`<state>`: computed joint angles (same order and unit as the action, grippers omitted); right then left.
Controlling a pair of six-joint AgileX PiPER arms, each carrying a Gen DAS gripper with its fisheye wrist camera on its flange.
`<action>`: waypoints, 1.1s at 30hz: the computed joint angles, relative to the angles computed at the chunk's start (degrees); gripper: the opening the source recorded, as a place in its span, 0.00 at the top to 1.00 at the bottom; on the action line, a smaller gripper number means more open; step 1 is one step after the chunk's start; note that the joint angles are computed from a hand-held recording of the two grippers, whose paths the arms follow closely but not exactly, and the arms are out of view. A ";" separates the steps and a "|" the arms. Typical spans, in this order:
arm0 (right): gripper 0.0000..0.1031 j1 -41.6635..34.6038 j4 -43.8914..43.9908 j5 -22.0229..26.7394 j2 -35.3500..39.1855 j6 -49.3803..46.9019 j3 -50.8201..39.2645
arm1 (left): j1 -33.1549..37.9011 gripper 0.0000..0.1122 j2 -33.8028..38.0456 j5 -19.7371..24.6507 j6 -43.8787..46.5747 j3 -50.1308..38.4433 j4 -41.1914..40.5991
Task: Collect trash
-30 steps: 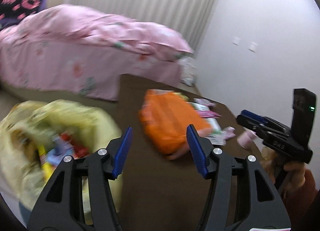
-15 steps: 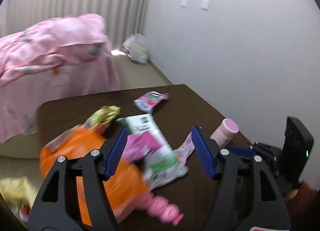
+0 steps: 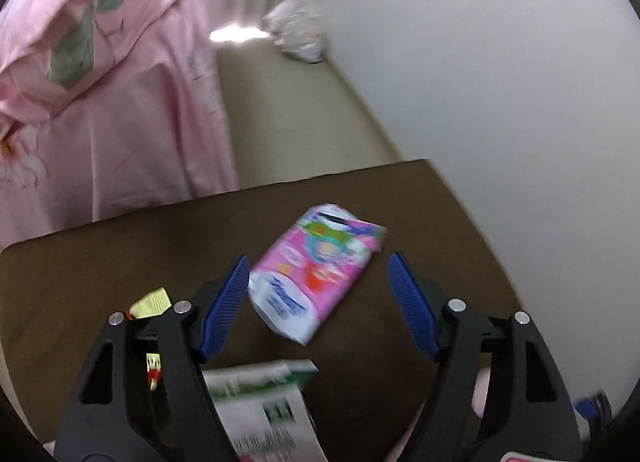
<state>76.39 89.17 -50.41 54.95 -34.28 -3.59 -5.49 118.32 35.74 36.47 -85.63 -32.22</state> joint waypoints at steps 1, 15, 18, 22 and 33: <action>0.48 -1.66 -1.22 1.21 -1.75 1.13 1.09 | -1.01 0.39 2.01 0.13 -5.73 -2.28 5.25; 0.48 -2.46 -5.23 3.41 -0.04 5.44 1.07 | -1.33 0.94 -2.63 0.23 -11.29 5.37 12.22; 0.48 -3.40 -6.63 4.92 0.81 5.55 0.05 | 1.20 0.95 -11.61 -2.81 0.72 16.51 1.67; 0.48 -4.20 -9.01 7.11 4.82 6.10 -2.58 | 9.12 0.95 -26.40 1.74 19.02 31.04 -14.76; 0.48 -19.17 -18.72 22.28 26.66 0.51 -21.86 | 54.16 0.95 -50.66 25.01 53.28 56.79 -20.93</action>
